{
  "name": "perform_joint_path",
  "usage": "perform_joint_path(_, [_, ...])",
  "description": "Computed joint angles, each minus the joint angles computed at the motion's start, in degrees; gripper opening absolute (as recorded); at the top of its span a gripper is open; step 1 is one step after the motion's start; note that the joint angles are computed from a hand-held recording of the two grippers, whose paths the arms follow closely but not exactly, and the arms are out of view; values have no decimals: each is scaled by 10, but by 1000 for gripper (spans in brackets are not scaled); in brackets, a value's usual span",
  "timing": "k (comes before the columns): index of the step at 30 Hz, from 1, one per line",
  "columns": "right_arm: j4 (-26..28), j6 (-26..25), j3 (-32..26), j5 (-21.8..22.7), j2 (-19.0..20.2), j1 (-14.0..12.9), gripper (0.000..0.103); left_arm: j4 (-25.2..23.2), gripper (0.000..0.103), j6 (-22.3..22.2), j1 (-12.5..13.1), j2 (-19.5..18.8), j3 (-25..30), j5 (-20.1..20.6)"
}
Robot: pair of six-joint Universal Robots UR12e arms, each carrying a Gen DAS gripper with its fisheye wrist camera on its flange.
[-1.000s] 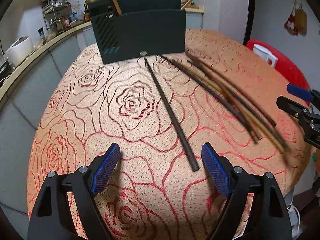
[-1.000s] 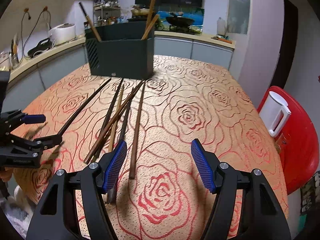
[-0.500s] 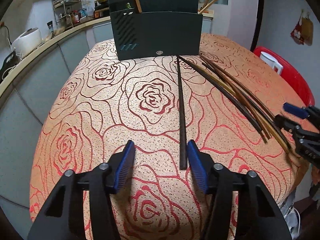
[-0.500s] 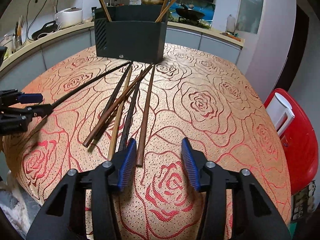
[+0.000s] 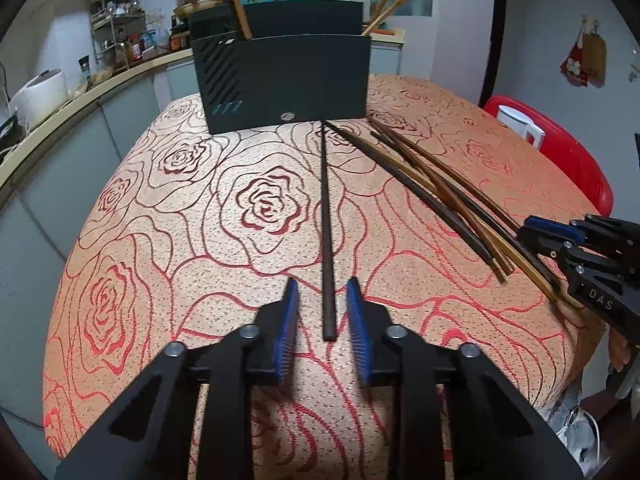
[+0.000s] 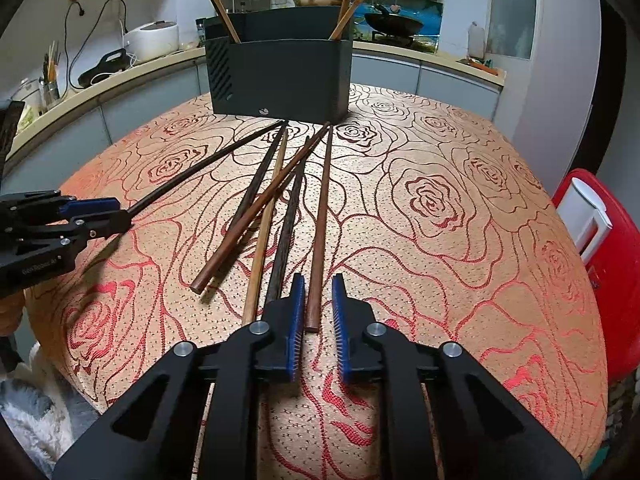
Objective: Organize utensils
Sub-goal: 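Close the left tool on a dark chopstick while the right tool closes on a brown one, then lift both held chopsticks and carry them over the black caddy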
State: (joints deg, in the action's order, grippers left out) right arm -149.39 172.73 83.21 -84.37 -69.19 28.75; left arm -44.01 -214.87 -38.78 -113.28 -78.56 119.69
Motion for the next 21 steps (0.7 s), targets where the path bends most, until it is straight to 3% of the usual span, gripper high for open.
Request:
perform_joint_path(2, [1, 1, 0, 2, 0, 0, 11, 1, 8, 6, 0, -1, 1, 0])
perform_joint_path(12, [24, 14, -7, 20, -3, -5, 8, 16, 7, 18, 0, 7, -5, 1])
perform_joint_path(21, [-42, 43, -1, 47, -25, -17, 7, 48, 7, 44, -5, 26, -4, 47])
